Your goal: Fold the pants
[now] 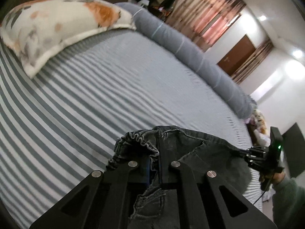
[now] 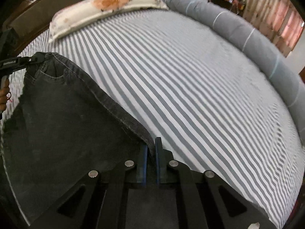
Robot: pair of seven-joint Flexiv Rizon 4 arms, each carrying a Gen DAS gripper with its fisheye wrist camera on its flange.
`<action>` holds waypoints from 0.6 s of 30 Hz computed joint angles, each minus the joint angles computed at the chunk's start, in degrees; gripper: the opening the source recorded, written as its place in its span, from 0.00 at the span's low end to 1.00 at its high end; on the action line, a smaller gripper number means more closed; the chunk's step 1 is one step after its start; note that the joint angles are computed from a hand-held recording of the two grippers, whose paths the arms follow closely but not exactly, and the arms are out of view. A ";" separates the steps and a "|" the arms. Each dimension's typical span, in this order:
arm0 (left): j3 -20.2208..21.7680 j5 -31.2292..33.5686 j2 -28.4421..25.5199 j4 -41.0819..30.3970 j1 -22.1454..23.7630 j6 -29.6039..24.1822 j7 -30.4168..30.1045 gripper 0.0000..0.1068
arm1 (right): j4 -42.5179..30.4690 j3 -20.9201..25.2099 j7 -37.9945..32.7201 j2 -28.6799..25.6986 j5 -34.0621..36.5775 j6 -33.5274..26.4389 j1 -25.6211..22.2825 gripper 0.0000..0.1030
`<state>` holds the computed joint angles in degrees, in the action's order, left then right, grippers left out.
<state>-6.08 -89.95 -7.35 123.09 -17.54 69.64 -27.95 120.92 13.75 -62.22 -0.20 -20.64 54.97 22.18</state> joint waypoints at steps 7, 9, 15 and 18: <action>2.67 1.98 12.41 7.31 -0.62 -6.56 2.30 0.05 | 7.08 5.94 12.33 15.12 -3.26 -5.11 1.13 0.05; 3.57 5.06 16.54 10.01 -0.96 -8.09 1.86 0.05 | 8.84 8.43 16.06 19.84 -3.19 -7.91 1.84 0.05; 6.00 13.74 29.68 19.57 -3.12 -9.82 1.90 0.06 | 11.77 15.47 24.25 29.59 1.29 -18.09 6.99 0.04; 7.30 19.40 35.00 24.48 -3.49 -10.79 -1.37 0.07 | 13.78 17.61 28.18 33.09 5.17 -21.13 10.53 0.04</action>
<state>1.22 -70.55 27.64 147.56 -21.03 58.84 -29.31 134.70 31.36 -34.04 32.89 -15.47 33.84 32.71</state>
